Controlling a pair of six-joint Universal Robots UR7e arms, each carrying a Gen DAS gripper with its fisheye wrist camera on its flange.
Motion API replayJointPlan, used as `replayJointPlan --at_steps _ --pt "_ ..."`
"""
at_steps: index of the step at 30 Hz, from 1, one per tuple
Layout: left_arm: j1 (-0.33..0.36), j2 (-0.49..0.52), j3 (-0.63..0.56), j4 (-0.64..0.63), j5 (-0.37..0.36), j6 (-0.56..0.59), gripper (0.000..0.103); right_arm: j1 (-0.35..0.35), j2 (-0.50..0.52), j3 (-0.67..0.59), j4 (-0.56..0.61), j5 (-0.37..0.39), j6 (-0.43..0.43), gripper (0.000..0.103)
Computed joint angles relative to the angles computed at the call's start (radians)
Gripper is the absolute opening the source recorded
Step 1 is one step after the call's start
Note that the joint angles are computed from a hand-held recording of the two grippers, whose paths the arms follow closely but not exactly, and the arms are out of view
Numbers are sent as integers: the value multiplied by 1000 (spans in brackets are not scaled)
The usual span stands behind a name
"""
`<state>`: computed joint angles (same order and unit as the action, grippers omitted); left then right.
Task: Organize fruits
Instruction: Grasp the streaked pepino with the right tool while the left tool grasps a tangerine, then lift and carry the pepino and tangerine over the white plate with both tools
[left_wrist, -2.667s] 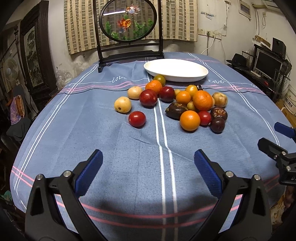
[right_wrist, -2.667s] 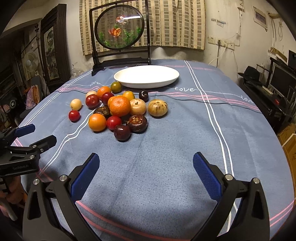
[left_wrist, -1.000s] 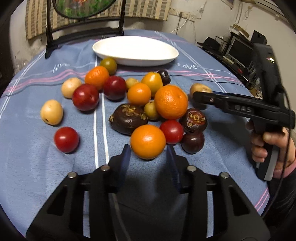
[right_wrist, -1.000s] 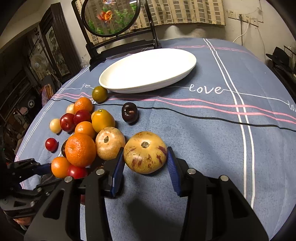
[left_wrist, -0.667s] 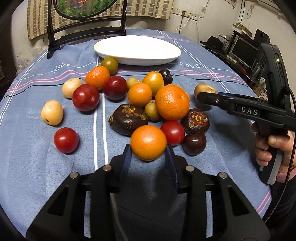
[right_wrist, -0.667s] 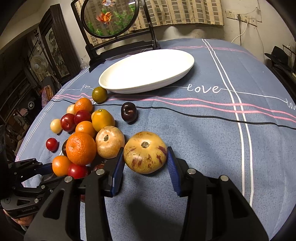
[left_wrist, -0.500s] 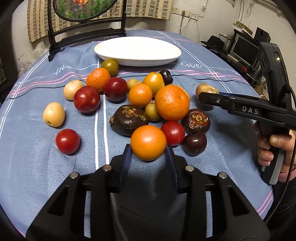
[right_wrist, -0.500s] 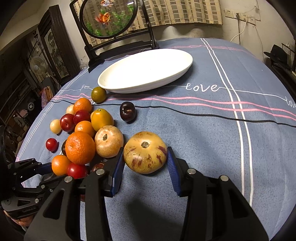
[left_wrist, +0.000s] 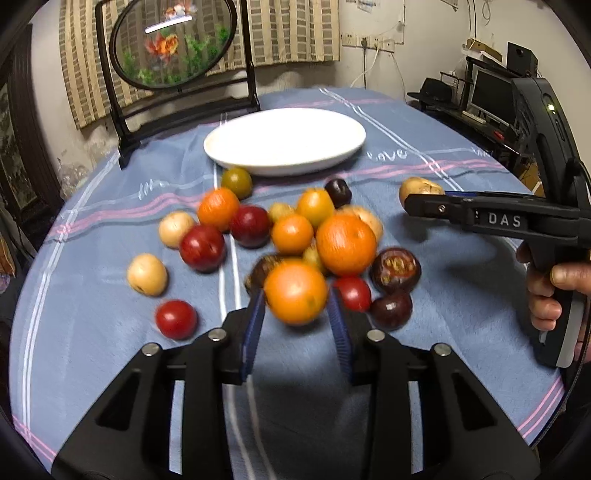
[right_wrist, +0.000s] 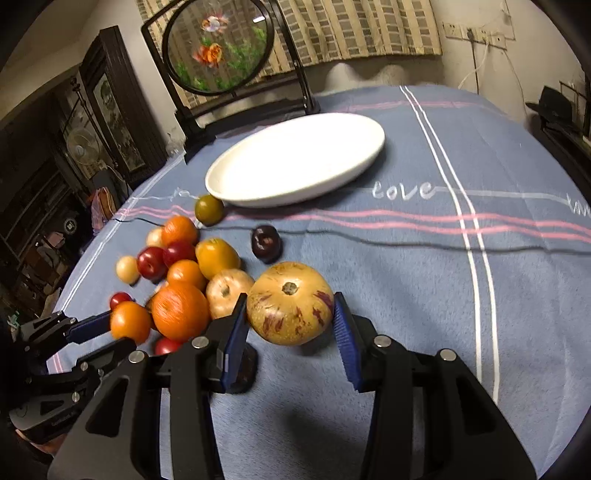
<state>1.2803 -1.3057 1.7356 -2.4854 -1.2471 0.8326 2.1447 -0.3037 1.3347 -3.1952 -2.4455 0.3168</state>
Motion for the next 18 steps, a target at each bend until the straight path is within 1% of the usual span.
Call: replayJointPlan --at_steps 1,2,4,7,9,12,15,16,18 --pt "-4 3 -12 3 -7 2 31 3 3 -14 5 -8 -15 45" --pt "-8 5 -18 -1 -7 5 25 3 4 -25 9 -11 -23 45" --pt "-19 17 -35 -17 -6 18 24 3 8 -53 10 -9 -50 45" --pt "-25 41 -68 -28 -12 29 24 2 24 -106 16 -28 -98 45" --pt "-19 54 -92 -7 -17 23 24 0 31 -122 9 -28 -113 45" --pt "12 79 -140 79 -11 -14 24 -4 35 -123 -6 -14 -112 45" --pt "45 85 -175 186 -26 -28 24 -6 34 -120 -9 -6 -107 45" --pt "53 82 -183 217 -38 -28 24 -5 35 -120 -11 -8 -109 45" --pt "76 68 -209 327 -86 -33 24 -4 35 -118 -22 -13 -116 45"
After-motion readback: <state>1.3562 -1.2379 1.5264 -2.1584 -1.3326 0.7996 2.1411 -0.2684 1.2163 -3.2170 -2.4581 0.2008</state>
